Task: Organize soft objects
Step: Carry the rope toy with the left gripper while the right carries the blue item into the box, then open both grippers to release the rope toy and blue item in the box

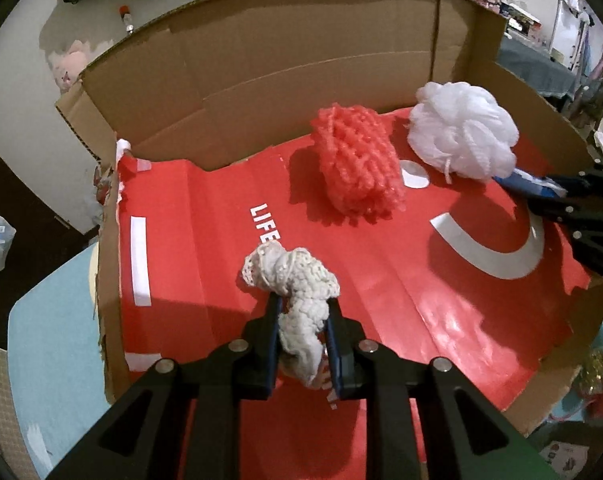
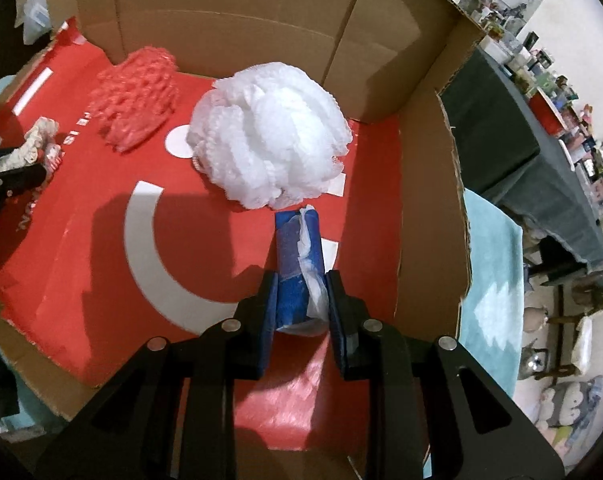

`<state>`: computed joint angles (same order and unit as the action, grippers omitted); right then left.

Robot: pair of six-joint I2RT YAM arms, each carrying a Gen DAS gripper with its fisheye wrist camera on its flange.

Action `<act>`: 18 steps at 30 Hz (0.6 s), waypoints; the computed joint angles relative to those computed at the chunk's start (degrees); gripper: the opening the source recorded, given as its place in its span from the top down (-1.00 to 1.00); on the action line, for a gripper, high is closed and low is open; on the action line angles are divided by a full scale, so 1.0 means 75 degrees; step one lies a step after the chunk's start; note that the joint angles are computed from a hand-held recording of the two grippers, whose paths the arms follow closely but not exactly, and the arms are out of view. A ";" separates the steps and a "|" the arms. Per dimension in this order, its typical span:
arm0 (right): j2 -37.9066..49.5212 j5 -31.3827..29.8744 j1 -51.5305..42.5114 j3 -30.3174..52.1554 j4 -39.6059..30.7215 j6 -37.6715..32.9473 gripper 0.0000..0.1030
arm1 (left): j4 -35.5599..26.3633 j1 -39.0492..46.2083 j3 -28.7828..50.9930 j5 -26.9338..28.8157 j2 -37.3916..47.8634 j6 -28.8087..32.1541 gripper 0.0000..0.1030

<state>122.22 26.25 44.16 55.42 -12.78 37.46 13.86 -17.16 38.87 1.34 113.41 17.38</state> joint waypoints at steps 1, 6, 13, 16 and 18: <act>0.0016 -0.0018 -0.0029 0.0027 -0.0004 -0.0035 0.54 | -0.0041 -0.0004 0.0058 -0.0047 0.0035 -0.0009 0.58; 0.0089 -0.0048 -0.0119 0.0155 -0.0116 -0.0276 0.54 | -0.0170 0.0027 0.0231 -0.0054 0.0156 0.0066 0.51; 0.0256 -0.0012 -0.0077 0.0228 -0.0172 -0.0447 0.52 | -0.0085 0.0115 0.0307 0.0000 0.0352 0.0195 0.21; 0.0350 0.0082 0.0034 0.0305 -0.0255 -0.0470 0.51 | -0.0007 0.0178 0.0203 0.0029 0.0262 0.0260 0.08; 0.0352 0.0062 0.0047 0.0333 -0.0297 -0.0483 0.50 | 0.0069 0.0158 0.0113 0.0042 0.0199 0.0204 0.04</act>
<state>124.86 26.72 44.52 57.91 -15.01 33.84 14.38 -15.98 39.72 1.65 114.91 18.92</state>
